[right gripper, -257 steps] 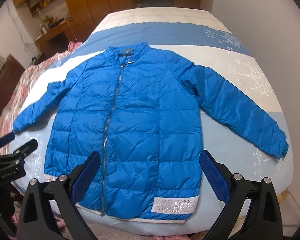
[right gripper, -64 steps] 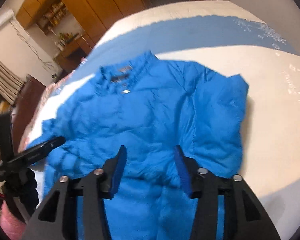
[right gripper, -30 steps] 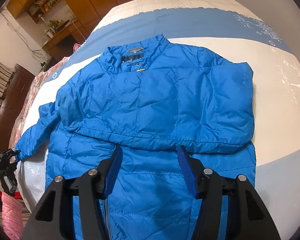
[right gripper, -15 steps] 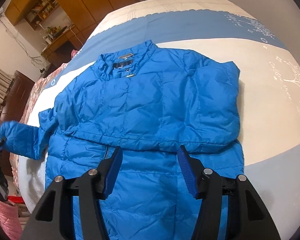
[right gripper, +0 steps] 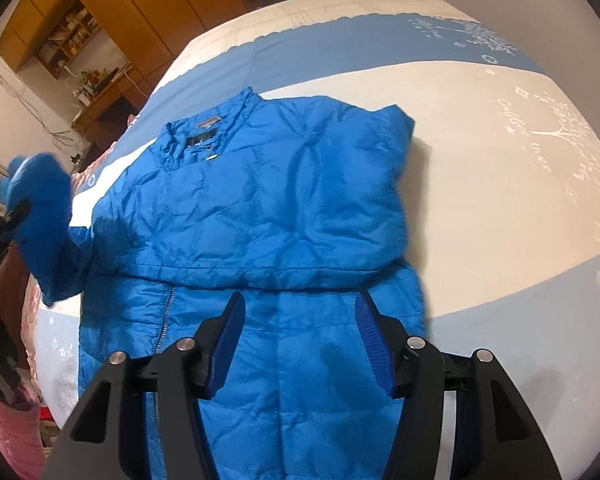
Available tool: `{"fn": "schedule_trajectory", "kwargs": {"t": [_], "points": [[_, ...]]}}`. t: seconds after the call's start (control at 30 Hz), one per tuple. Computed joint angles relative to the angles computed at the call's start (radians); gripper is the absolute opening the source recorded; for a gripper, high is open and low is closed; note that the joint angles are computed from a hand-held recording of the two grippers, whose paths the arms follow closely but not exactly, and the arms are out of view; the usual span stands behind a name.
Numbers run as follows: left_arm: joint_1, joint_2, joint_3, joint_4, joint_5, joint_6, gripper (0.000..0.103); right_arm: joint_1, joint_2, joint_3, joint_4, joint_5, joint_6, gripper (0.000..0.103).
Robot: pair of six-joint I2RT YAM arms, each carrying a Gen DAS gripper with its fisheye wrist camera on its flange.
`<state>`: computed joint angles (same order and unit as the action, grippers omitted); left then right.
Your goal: Fold large clothes
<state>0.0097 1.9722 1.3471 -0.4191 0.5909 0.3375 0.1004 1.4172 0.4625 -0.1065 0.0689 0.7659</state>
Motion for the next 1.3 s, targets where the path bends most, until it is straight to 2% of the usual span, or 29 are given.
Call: {"fn": "schedule_trajectory", "kwargs": {"t": [0.1,0.17,0.23,0.37,0.43,0.5,0.57,0.67,0.8,0.93,0.97,1.03,1.07,1.1,1.2,1.3], "points": [[-0.098,0.036,-0.04,0.059,-0.065,-0.004,0.014,-0.021,-0.007,-0.011,0.0,-0.01,-0.02,0.057],[-0.13,0.085,-0.025,0.038,-0.081,0.02,0.016,-0.037,-0.011,-0.016,0.001,-0.021,-0.037,0.057],[-0.17,0.124,-0.014,0.0,-0.088,0.048,0.026,-0.052,-0.009,-0.013,0.002,-0.031,-0.058,0.057],[-0.165,0.174,0.011,-0.142,-0.005,0.18,0.033,-0.077,0.012,0.021,0.002,-0.05,-0.104,0.057],[-0.139,0.142,-0.006,-0.169,0.034,0.218,0.048,-0.085,0.043,0.052,0.012,-0.072,-0.123,0.057],[-0.089,0.117,0.0,-0.202,0.074,0.244,0.05,-0.089,0.085,0.089,0.032,-0.114,-0.139,0.057],[-0.059,0.117,0.033,-0.191,0.021,0.207,0.051,-0.09,0.148,0.14,0.058,-0.169,-0.154,0.057],[-0.034,0.176,0.092,-0.136,-0.112,0.168,0.05,-0.09,0.286,0.249,0.085,-0.253,-0.167,0.057],[-0.024,0.3,0.196,-0.16,-0.146,0.155,0.05,-0.121,0.499,0.414,0.086,-0.385,-0.167,0.057],[-0.033,0.382,0.231,-0.145,-0.186,0.165,0.05,-0.126,0.644,0.529,0.066,-0.437,-0.143,0.057],[-0.038,0.395,0.229,-0.129,-0.195,0.168,0.05,-0.121,0.659,0.538,0.079,-0.441,-0.142,0.055],[-0.04,0.416,0.243,-0.124,-0.195,0.169,0.05,-0.116,0.674,0.546,0.096,-0.446,-0.147,0.039],[-0.041,0.427,0.254,-0.129,-0.193,0.168,0.05,-0.118,0.681,0.545,0.112,-0.462,-0.147,0.024],[-0.041,0.43,0.26,-0.135,-0.192,0.169,0.05,-0.121,0.686,0.543,0.127,-0.481,-0.148,0.014],[-0.039,0.435,0.285,-0.169,-0.188,0.17,0.048,-0.115,0.651,0.518,0.136,-0.454,-0.157,0.013],[-0.03,0.382,0.27,-0.184,-0.145,0.159,0.047,-0.136,0.561,0.471,0.129,-0.425,-0.173,0.013]]}}
